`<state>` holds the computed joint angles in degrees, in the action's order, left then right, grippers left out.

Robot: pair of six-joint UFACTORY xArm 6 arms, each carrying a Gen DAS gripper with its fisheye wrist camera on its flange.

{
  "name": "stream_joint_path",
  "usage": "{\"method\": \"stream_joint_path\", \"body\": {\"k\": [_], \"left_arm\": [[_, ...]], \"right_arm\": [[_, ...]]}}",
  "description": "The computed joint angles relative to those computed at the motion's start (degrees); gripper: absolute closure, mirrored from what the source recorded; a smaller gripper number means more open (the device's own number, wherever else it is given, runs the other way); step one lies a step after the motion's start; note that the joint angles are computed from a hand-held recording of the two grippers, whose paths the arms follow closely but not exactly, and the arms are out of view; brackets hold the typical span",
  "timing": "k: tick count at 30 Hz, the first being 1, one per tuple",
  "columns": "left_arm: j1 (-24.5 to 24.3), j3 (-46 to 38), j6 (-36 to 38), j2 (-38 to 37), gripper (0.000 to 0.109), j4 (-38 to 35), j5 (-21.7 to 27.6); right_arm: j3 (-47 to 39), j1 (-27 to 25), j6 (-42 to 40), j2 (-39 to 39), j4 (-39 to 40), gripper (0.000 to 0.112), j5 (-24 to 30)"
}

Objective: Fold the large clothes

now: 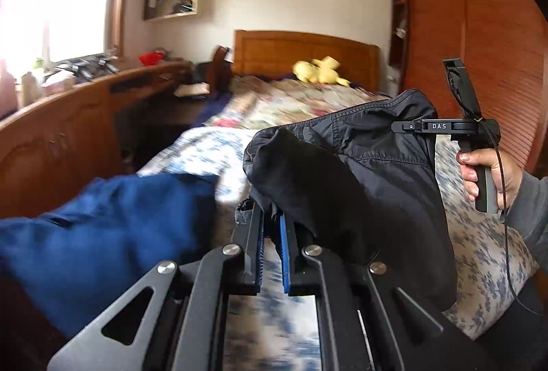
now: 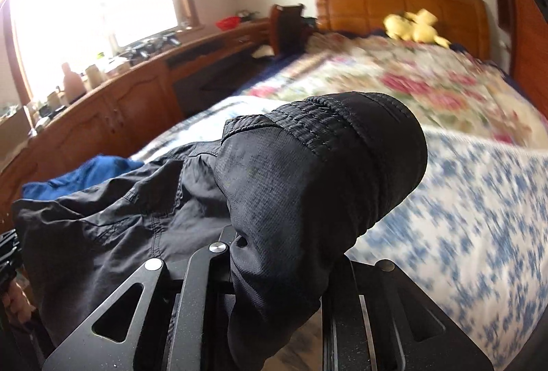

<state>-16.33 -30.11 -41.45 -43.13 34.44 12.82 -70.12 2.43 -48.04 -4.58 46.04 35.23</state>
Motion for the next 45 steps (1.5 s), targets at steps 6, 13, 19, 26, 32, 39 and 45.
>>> {"method": "stream_joint_path", "body": {"k": [6, 13, 19, 26, 32, 39, 45], "left_arm": [[11.74, -0.62, 17.51, -7.91, 0.103, -11.93, 5.28], [28.86, 0.91, 32.87, -12.86, 0.103, -22.48, 8.20], [38.00, 5.01, 41.89, -10.88, 0.103, -31.96, 8.31], [38.98, 8.80, 39.16, -13.91, 0.098, -31.18, 8.83], [35.78, 7.40, 31.64, -18.09, 0.076, -23.90, 12.77], [28.61, 4.84, 26.15, -21.89, 0.056, -18.93, 16.23], [20.24, 1.77, 16.64, -21.26, 0.055, -11.22, 17.79]], "right_arm": [[-13.23, 11.07, 8.80, 6.73, -6.13, 0.097, -2.14], [-33.70, 23.51, 20.86, 20.83, -14.35, 0.097, 0.69], [-47.91, 30.77, 27.04, 33.61, -19.30, 0.096, 5.03], [-46.40, 33.55, 35.15, 37.36, -34.22, 0.084, 8.25], [-35.38, 31.76, 31.84, 29.16, -32.21, 0.059, 5.67], [-18.76, 31.17, 21.79, 15.43, -24.84, 0.051, -1.88], [-5.92, 30.43, 13.45, 2.50, -17.22, 0.043, -3.78]]}}
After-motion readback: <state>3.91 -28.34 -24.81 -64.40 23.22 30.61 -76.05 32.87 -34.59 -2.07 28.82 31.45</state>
